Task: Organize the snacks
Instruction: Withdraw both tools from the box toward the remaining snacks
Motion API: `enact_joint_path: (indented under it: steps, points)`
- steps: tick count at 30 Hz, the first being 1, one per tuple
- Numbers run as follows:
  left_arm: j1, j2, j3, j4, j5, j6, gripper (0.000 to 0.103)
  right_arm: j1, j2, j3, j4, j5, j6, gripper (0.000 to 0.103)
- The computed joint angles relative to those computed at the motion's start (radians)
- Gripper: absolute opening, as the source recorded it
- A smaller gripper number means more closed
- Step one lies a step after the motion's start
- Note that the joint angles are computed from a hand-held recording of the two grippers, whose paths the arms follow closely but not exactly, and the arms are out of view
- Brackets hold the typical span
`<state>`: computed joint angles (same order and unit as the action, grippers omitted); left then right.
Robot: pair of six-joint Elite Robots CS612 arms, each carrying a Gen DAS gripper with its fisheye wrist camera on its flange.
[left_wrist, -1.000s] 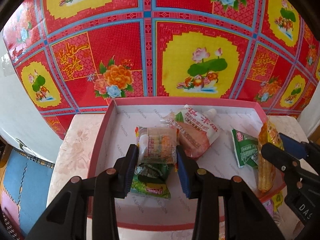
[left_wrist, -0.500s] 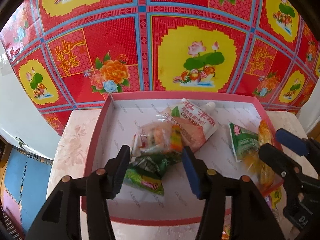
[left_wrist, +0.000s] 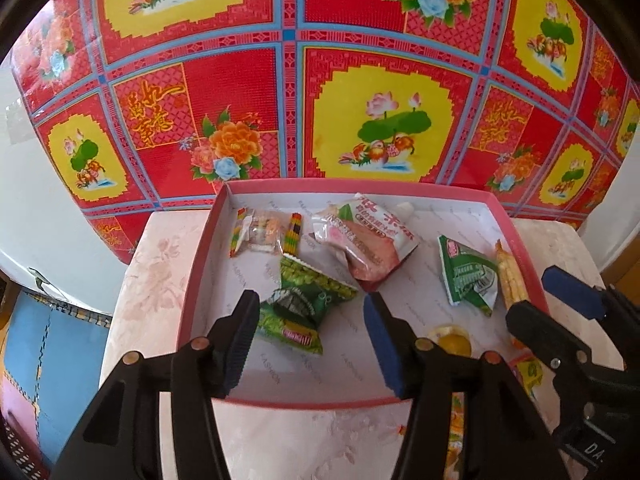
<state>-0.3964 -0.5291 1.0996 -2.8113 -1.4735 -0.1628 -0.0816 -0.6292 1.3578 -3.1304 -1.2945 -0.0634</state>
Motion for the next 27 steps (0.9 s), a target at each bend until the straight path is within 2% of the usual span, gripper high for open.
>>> enact_joint_path:
  steps: [14, 27]
  points:
    - [-0.005, -0.047, 0.083, -0.025, -0.009, -0.028, 0.057, 0.001, -0.036, 0.059, 0.016, -0.027, -0.006, 0.061]
    - [-0.019, -0.077, 0.153, -0.050, -0.002, -0.013, 0.057, -0.013, -0.067, 0.130, 0.000, -0.030, 0.017, 0.061]
